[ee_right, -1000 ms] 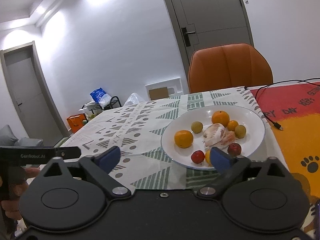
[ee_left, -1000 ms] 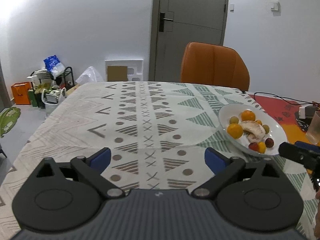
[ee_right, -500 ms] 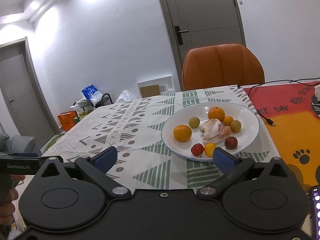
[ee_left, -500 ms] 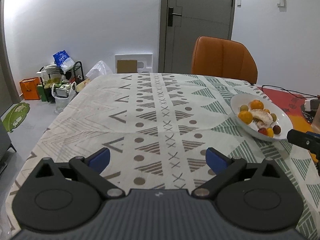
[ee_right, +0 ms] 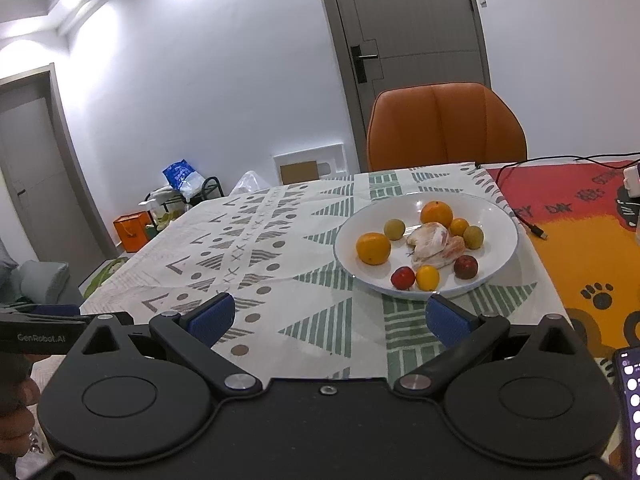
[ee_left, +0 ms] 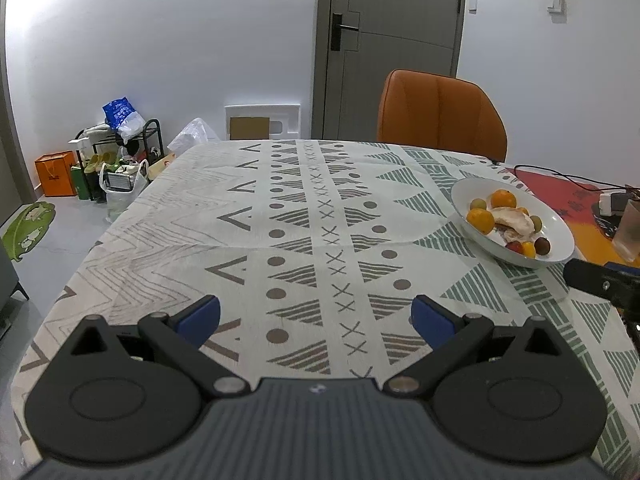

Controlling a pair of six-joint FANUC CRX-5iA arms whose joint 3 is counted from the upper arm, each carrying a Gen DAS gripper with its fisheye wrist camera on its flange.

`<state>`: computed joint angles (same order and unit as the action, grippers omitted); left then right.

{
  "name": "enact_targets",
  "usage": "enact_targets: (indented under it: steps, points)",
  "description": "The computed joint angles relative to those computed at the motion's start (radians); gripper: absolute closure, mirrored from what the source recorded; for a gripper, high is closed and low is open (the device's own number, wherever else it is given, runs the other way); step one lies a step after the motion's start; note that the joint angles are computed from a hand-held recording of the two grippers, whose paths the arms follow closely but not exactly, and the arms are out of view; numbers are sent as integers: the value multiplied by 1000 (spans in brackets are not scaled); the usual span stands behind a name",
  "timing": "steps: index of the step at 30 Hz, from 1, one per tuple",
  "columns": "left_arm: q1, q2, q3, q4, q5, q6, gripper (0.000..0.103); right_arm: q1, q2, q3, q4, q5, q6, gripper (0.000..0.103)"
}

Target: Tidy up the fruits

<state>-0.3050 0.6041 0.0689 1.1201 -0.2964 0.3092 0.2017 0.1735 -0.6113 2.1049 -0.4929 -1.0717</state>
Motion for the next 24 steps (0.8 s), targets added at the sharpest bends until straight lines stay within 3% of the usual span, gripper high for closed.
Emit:
enact_targets:
  steps: [24]
  points:
    - [6, -4, -15, 24, 2, -12, 2, 0, 8, 9, 4, 28, 16, 0]
